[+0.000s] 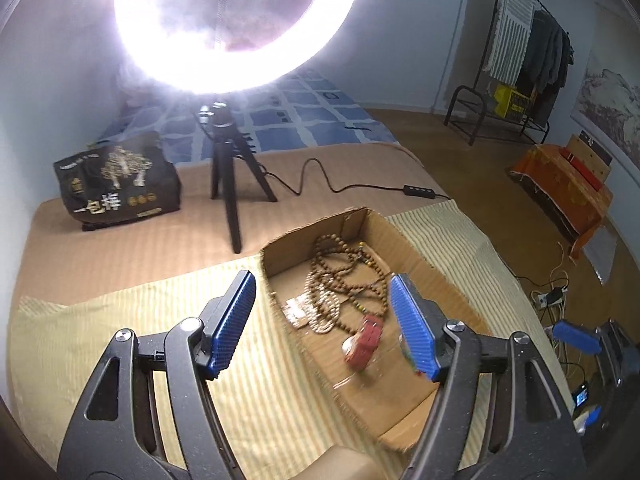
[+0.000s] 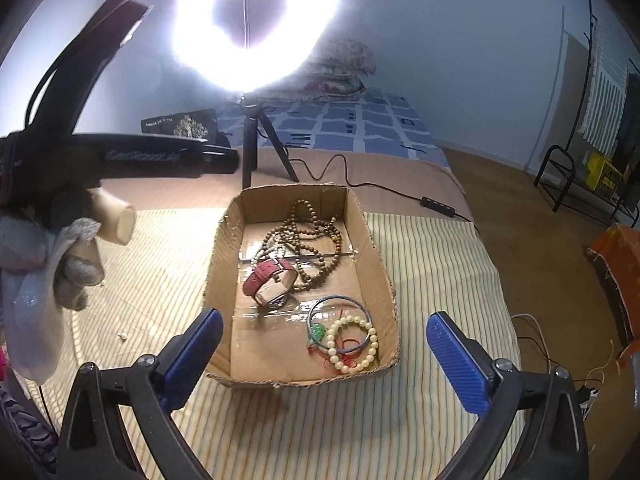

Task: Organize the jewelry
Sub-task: 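Move the left tool down to the pearl stud earring on the sheet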

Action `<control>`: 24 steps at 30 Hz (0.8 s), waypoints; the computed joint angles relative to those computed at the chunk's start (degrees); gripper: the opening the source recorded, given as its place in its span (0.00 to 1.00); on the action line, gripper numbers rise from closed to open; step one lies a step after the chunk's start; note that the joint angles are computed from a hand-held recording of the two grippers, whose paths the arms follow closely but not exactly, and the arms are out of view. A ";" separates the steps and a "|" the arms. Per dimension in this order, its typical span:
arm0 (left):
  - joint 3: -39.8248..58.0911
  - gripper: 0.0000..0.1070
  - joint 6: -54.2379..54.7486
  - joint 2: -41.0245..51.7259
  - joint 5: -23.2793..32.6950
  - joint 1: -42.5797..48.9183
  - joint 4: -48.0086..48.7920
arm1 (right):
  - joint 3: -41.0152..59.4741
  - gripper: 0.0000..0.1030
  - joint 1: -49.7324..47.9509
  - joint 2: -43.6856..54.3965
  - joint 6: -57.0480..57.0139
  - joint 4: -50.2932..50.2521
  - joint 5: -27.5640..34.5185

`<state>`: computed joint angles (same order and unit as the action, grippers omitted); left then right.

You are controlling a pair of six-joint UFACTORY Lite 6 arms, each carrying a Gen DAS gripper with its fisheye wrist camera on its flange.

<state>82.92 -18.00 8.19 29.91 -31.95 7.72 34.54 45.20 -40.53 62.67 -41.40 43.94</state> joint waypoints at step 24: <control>-32.66 0.63 51.89 -31.62 6.58 39.73 -35.60 | 8.12 0.99 28.20 18.91 28.66 -21.04 1.32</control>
<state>50.25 33.89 -23.43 36.49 7.79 -27.88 42.66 73.40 -21.62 91.33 -62.44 45.25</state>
